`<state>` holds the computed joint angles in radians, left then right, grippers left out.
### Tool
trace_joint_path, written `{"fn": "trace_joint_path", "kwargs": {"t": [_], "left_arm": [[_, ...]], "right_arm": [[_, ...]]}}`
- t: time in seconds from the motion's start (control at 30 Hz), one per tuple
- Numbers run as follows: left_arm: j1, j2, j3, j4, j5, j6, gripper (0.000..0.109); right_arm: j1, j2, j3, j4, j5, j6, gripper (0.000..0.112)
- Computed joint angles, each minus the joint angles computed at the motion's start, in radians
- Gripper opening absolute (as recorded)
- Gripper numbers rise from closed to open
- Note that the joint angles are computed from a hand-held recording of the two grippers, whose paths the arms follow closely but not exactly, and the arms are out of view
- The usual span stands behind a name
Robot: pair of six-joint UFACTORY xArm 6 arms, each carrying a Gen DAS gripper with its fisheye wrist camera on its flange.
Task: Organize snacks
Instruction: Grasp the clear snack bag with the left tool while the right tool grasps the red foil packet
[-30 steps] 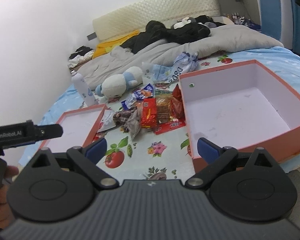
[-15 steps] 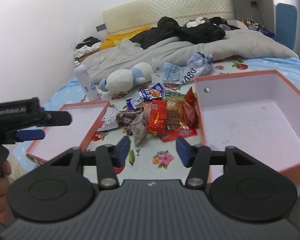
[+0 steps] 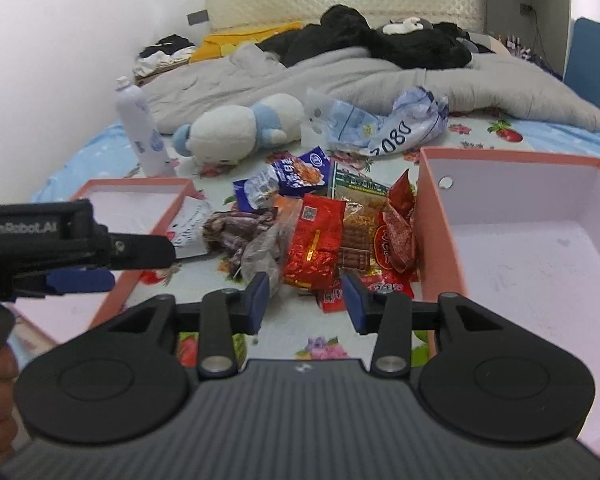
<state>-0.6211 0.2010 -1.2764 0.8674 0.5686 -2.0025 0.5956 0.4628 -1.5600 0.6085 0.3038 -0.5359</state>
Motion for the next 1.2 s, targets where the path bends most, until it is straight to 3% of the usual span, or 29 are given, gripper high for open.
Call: {"fn": "trace_joint_path", "kwargs": {"t": [0.13, 0.27, 0.33, 0.47, 0.57, 0.63, 0.67, 0.83, 0.97, 1.2], "left_arm": [[0.083, 0.063, 0.005, -0.008, -0.150, 0.014, 0.084], [0.152, 0.164, -0.040, -0.144, -0.281, 0.138, 0.074], [0.166, 0.207, -0.070, -0.244, -0.299, 0.234, 0.071], [0.188, 0.266, -0.077, -0.488, -0.388, 0.399, 0.068], [0.184, 0.303, -0.110, -0.635, -0.349, 0.551, 0.057], [0.182, 0.309, -0.096, -0.693, -0.387, 0.581, 0.051], [0.183, 0.313, -0.093, -0.662, -0.407, 0.563, 0.048], [0.191, 0.332, -0.114, -0.377, -0.420, 0.347, 0.042], [0.180, 0.328, -0.132, -0.167, -0.373, 0.193, 0.041], [0.119, 0.250, -0.079, -0.023, -0.253, 0.053, 0.040]], "right_arm": [[-0.003, 0.146, -0.157, -0.195, 0.060, 0.162, 0.045], [-0.005, 0.283, -0.334, -0.318, 0.127, 0.281, 0.047], [-0.008, 0.343, -0.425, -0.300, 0.177, 0.303, 0.057], [-0.006, 0.417, -0.542, -0.315, 0.245, 0.325, 0.058], [-0.004, 0.472, -0.621, -0.379, 0.286, 0.386, 0.057], [-0.006, 0.513, -0.686, -0.382, 0.331, 0.402, 0.056], [-0.006, 0.513, -0.688, -0.387, 0.344, 0.414, 0.055], [0.001, 0.433, -0.511, -0.339, 0.230, 0.355, 0.055], [0.002, 0.389, -0.408, -0.288, 0.161, 0.322, 0.057], [0.016, 0.306, -0.227, -0.339, 0.021, 0.226, 0.056]]}}
